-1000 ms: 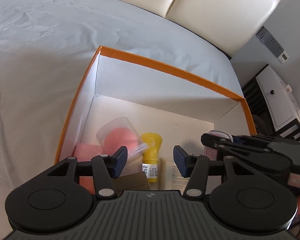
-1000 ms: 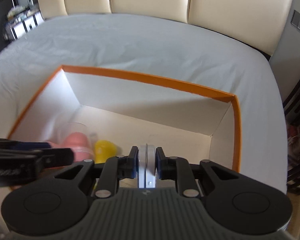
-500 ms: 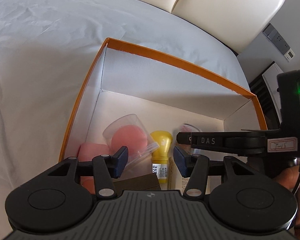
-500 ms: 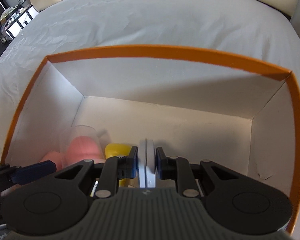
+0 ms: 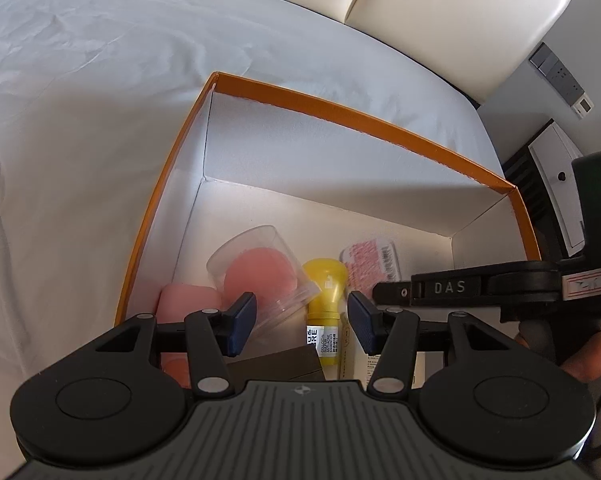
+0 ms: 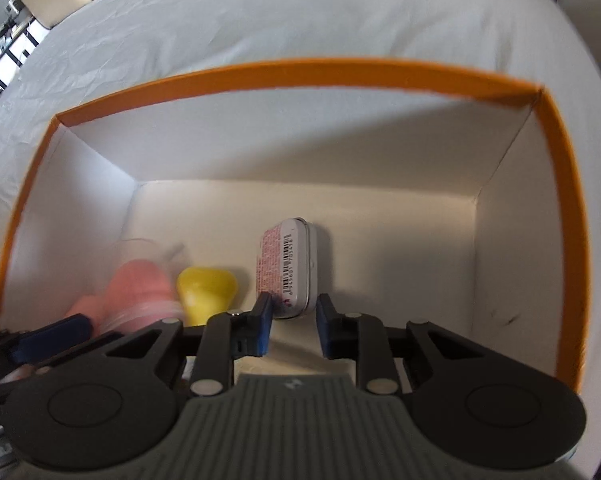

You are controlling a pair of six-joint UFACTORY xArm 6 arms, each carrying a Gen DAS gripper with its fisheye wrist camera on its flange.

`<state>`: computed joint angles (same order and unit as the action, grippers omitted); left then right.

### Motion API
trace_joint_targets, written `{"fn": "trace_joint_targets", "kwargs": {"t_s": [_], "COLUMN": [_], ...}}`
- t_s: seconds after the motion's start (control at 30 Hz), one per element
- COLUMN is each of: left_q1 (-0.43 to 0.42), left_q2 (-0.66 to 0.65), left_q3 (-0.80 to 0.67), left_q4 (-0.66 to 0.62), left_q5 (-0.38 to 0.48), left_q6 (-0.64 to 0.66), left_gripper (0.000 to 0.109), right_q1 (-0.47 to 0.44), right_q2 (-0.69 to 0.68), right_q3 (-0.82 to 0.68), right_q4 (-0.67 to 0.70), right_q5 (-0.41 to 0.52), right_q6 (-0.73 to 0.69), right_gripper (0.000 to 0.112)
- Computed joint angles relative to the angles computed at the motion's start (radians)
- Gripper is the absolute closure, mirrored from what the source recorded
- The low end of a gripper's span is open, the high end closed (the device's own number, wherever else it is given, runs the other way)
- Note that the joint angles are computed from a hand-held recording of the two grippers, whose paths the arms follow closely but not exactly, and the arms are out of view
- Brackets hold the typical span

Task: Organize rigid objects
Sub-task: 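Release the white boxed item into the orange box with left while right releases the pink tin there, then move both tools out of the box toward the remaining items beside it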

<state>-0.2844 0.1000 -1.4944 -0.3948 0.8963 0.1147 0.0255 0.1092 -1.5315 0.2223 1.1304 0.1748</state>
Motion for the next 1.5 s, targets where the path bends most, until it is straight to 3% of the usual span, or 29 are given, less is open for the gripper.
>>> {"fn": "trace_joint_targets", "kwargs": {"t_s": [0.1,0.43,0.57,0.67,0.9,1.03,1.1,1.17,1.23,1.3,1.5], "left_q1": [-0.003,-0.018,-0.034,-0.045,-0.054,-0.059,-0.055,-0.057,-0.05,-0.036,0.007], "left_q2": [0.002,-0.032,-0.096,-0.152,-0.246,-0.303,-0.341,-0.413,-0.462,-0.51,-0.565], "left_q3": [-0.001,0.027,0.085,0.137,0.215,0.292,0.347,0.438,0.473,0.514,0.562], "left_q4": [0.009,0.0,-0.022,-0.031,-0.039,-0.059,-0.066,-0.092,-0.021,-0.03,0.073], "left_q5": [-0.003,-0.022,-0.066,-0.095,-0.114,-0.156,-0.167,-0.246,-0.245,-0.244,-0.163], "left_q6": [-0.006,0.029,0.088,0.122,0.135,0.143,0.143,0.185,0.102,0.08,-0.076], "left_gripper": [0.047,0.046,0.046,0.046,0.045,0.045,0.046,0.046,0.045,0.045,0.044], "right_q1": [-0.025,0.015,0.048,0.075,0.068,0.022,0.013,0.0,-0.009,-0.004,0.056], "right_q2": [0.006,-0.133,-0.258,-0.381,-0.728,-0.897,-0.939,-0.979,-0.991,-0.993,-0.945], "right_q3": [-0.018,0.103,0.22,0.34,0.652,0.798,0.829,0.868,0.888,0.904,0.904], "right_q4": [0.082,-0.059,-0.137,-0.198,-0.302,-0.314,-0.339,-0.322,-0.293,-0.298,-0.347], "right_q5": [0.058,-0.011,-0.109,-0.22,-0.392,-0.411,-0.375,-0.37,-0.34,-0.325,-0.298], "right_q6": [0.01,-0.014,-0.038,-0.048,-0.021,-0.053,-0.047,-0.056,-0.069,-0.056,-0.057], "right_gripper": [0.094,0.092,0.09,0.076,0.074,0.066,0.066,0.066,0.066,0.066,0.058]}}
